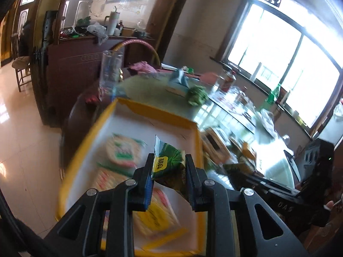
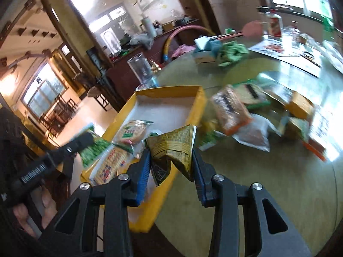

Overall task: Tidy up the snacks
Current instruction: 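Carry both snack bags to the tray and release them inside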

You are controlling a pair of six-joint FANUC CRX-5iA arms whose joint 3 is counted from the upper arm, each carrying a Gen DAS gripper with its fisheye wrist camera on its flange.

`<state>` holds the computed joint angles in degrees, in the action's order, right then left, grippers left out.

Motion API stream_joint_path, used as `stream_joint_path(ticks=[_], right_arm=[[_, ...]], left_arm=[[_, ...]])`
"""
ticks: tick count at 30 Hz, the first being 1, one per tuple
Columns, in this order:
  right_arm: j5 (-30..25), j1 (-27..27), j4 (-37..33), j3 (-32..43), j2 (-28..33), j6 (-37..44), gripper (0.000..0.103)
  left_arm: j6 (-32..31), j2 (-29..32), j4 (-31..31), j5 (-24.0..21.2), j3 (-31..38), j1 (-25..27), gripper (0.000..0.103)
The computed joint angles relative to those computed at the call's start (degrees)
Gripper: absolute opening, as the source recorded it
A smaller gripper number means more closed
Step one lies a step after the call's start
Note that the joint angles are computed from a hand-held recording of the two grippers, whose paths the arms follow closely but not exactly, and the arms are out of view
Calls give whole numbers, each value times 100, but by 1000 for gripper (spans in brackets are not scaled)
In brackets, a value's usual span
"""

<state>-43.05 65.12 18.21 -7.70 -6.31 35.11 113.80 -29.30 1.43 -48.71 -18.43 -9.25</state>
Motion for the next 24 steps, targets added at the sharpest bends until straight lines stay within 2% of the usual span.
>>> stream_joint_path(ticks=[3,6,8,14,17,19,22,23,24], right_arm=[[-203,-189,-550,789,662,598,39],[-472,-340,-784,1459,1271,894,39],[-744,-454,-911,1971,1743,1051,39],[-1337,-623,-985,2859,2505,1270,40],[-1504,-618,-983,3027,2663,1286,40],[-1580,-608,-910,3085,2751,1246,40],[-1617,-614,-913,3146,2842,1200,41],[-1575,-603,-872,3129,2843,1156,44],[-1557,-604,-860,3142,2860,1142,47]], left_arm=[[-995,213,905,167,-171,619,25],[-1851,631,1673,192,-201,984,25],[-2092,910,1857,174,-107,1096,25],[-2343,1963,1772,-285,559,1120,25],[-2257,2272,1482,-540,875,1073,26],[-1973,2470,1005,-820,1199,966,26],[-1852,2491,1003,-790,1173,1034,28],[-1844,2484,1069,-812,1130,1083,33],[-1847,2485,1111,-863,1116,1123,51]])
